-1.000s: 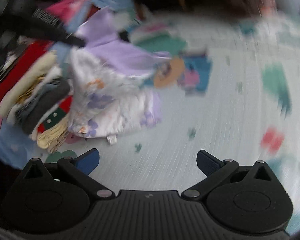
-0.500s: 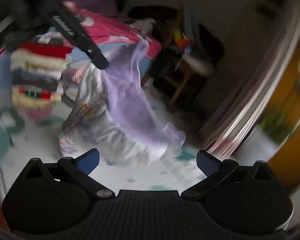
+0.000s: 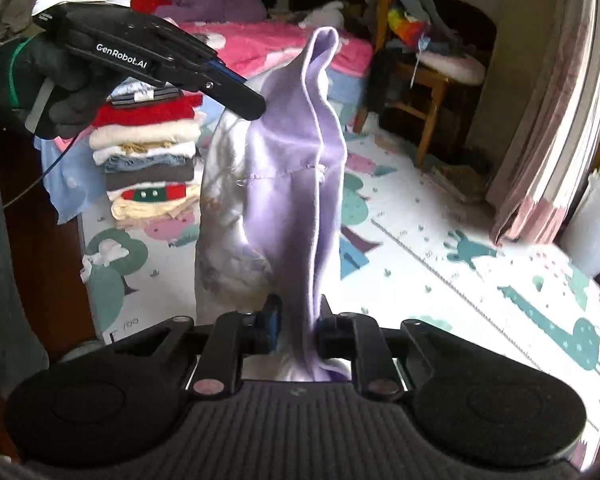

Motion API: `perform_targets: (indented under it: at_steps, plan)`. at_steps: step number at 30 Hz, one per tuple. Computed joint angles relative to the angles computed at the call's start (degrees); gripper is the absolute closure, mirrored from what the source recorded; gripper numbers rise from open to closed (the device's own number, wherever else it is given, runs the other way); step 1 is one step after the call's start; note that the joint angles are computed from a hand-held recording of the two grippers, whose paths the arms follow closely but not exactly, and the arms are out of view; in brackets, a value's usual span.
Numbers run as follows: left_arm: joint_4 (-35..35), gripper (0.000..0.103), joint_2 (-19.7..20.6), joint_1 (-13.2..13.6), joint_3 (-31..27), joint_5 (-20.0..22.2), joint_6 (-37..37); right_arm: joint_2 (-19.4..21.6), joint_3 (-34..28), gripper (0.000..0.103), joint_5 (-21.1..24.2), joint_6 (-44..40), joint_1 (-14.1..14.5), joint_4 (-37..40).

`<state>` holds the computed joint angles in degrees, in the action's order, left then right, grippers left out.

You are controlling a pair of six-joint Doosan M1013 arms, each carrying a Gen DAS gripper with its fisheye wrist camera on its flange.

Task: Fold clothes
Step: 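Lift the sleeper with both grippers and lay it flat on the mat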

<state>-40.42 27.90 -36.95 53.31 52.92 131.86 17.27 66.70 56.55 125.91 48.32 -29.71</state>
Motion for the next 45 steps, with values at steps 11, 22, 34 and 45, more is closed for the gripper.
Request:
perform_targets:
  at_steps: [11,22,34,45]
  plan:
    - [1.2,0.096,6.8,-5.7,-9.1,-9.1,-14.9,3.6,-5.3,0.089,26.7,6.8,1.8,-29.0]
    - [3.9,0.096,9.6,-7.8,-11.4,-3.3,-14.1,0.4,1.6,0.089,31.0,7.7,2.2,-32.3]
    - [28.4,0.096,8.8,-9.4,-4.1,10.0,-12.1,6.0,1.4,0.089,21.1,1.7,-1.5,1.1]
    - [35.4,0.096,9.0,-7.3,-1.0,15.7,-9.1,12.9,-4.6,0.089,14.4,-1.3,-0.5,13.4]
